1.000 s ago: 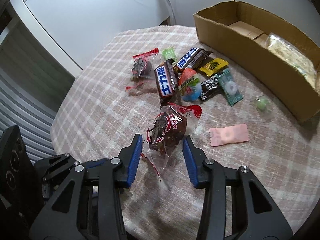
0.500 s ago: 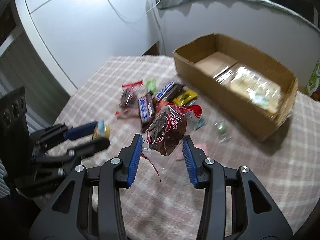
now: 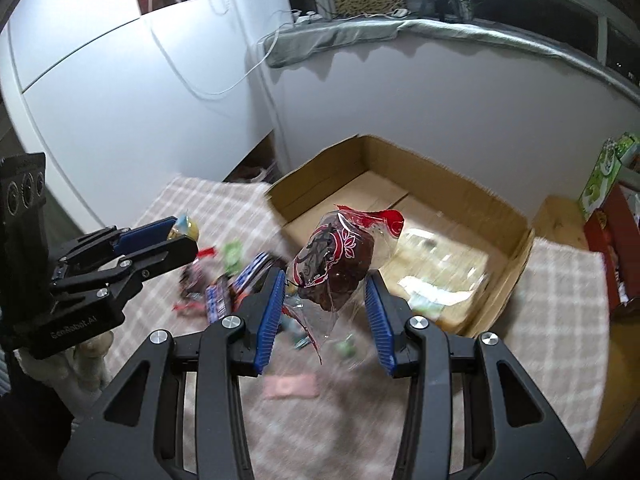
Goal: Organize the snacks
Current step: 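Carry both held snacks over the box and release them inside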
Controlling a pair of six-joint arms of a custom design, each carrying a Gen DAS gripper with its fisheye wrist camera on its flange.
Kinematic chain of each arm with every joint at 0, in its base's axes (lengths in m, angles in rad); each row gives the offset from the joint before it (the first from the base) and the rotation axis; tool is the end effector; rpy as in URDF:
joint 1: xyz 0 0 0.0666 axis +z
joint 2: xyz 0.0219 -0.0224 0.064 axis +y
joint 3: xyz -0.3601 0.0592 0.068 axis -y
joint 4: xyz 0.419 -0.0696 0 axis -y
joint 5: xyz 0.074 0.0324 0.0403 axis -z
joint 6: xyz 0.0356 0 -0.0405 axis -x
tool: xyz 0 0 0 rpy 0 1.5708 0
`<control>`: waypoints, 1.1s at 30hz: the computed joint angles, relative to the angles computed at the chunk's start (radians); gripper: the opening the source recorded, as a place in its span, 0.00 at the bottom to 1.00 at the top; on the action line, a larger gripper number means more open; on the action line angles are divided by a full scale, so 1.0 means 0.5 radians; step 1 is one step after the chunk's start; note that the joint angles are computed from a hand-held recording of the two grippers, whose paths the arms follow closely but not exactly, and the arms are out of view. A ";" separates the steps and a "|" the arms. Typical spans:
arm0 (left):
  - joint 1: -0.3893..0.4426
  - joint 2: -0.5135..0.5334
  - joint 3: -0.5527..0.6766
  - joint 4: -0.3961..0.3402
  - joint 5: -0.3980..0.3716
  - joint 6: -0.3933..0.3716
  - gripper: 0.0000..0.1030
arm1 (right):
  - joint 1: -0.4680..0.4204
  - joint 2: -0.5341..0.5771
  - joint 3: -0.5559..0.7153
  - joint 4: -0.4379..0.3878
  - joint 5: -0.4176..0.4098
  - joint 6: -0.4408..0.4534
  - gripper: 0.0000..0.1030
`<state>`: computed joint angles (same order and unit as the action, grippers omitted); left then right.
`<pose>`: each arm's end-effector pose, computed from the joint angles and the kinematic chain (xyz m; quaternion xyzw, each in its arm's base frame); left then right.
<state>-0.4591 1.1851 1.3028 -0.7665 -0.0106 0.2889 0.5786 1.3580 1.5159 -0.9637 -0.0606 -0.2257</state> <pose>0.4059 -0.2006 0.4726 0.0738 0.8926 -0.1581 0.4158 0.4192 0.2759 0.4837 -0.1739 0.9109 0.1719 0.3323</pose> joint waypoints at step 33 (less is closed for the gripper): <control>0.099 0.575 0.446 -0.097 0.078 0.036 0.37 | -0.222 0.582 0.498 -0.091 0.043 0.078 0.65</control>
